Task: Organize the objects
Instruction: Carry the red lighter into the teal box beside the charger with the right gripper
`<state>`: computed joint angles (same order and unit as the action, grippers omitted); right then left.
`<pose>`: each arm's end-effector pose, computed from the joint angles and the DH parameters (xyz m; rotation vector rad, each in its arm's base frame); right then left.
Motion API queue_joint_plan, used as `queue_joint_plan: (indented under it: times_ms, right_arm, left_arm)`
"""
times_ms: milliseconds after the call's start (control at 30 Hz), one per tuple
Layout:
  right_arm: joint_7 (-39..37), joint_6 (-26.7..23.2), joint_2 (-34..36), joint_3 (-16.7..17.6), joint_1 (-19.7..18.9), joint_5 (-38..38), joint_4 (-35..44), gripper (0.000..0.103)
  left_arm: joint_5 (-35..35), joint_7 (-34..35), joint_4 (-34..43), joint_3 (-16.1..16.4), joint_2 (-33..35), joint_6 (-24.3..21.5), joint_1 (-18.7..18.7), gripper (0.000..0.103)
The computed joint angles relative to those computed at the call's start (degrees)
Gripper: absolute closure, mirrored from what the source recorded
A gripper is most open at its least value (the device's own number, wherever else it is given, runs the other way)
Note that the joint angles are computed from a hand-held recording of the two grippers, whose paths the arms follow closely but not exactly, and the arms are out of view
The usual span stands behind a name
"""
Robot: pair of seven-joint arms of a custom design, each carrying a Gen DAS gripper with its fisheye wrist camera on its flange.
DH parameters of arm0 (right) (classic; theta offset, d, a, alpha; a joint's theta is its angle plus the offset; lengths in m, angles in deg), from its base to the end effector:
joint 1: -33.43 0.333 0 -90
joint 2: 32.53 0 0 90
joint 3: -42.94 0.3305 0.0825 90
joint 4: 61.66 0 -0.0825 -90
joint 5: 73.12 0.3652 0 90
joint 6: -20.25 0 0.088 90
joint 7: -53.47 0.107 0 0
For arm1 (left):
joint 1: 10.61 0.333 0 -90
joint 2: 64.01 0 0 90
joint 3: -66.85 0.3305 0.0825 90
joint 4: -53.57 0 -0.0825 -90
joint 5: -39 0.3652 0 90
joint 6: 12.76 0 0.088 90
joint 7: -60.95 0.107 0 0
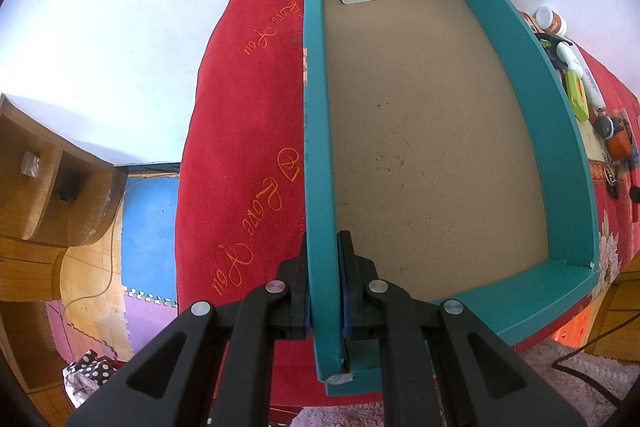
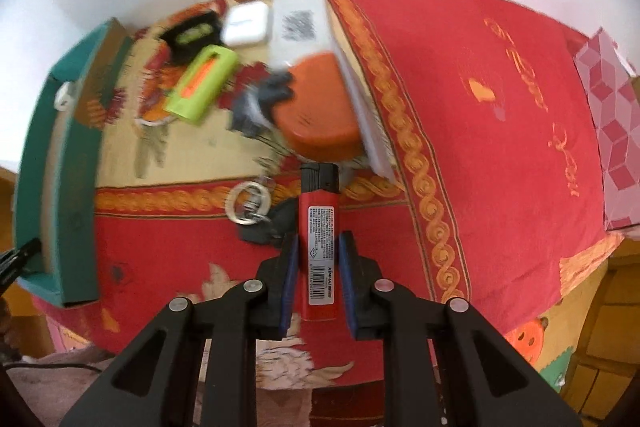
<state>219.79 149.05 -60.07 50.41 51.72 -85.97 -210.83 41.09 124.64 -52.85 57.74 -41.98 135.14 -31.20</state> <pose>0.3407 0.1590 0.4472 -1.1720 2.7415 -0.3454 0.5746 -0.3168 0.3772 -2.0705 2.2095 -0.5186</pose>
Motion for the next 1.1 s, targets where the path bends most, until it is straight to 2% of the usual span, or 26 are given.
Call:
queue_joint_plan:
  times_ms: [100,200,267,400,533,800,933,1100]
  right_arm:
    - [-1.2,-0.8,1.1,0.7,0.4,-1.0,3.3,0.082]
    - [-2.1,0.9,3.1,1.1,1.2,-1.5,6.0,0.082]
    - [-2.9,2.8,6.0,1.2,1.3,-2.3,8.7,0.082]
    - [-7.0,2.5,11.7,1.2,1.7,-4.0,16.5,0.082]
    - [-11.8,6.0,17.8,0.3,1.9,-4.2,22.7,0.082]
    - [-23.4,10.7,29.2,-0.7,2.6,2.2,35.3,0.082]
    - [-29.2,10.3,34.9,-0.6,2.8,4.9,43.1,0.082]
    - [-35.2,6.8,44.1,-0.4,2.6,7.9,54.3,0.082]
  left_arm:
    - [0.2,-0.6,0.3,0.1,0.2,-0.1,-0.3,0.095]
    - [0.3,-0.8,0.4,0.2,0.2,-0.1,-0.4,0.095]
    - [0.7,-1.2,0.4,0.3,0.3,-0.1,-0.7,0.095]
    - [1.4,-1.5,0.8,0.5,0.7,-0.1,-0.9,0.095]
    - [1.7,-1.9,1.2,0.6,1.0,-0.2,-1.0,0.095]
    - [2.1,-2.7,1.6,0.8,1.4,-0.1,-1.2,0.095]
    - [2.2,-2.9,1.9,0.9,1.7,0.1,-1.2,0.095]
    - [2.6,-3.4,2.8,1.1,2.3,0.0,-1.5,0.095]
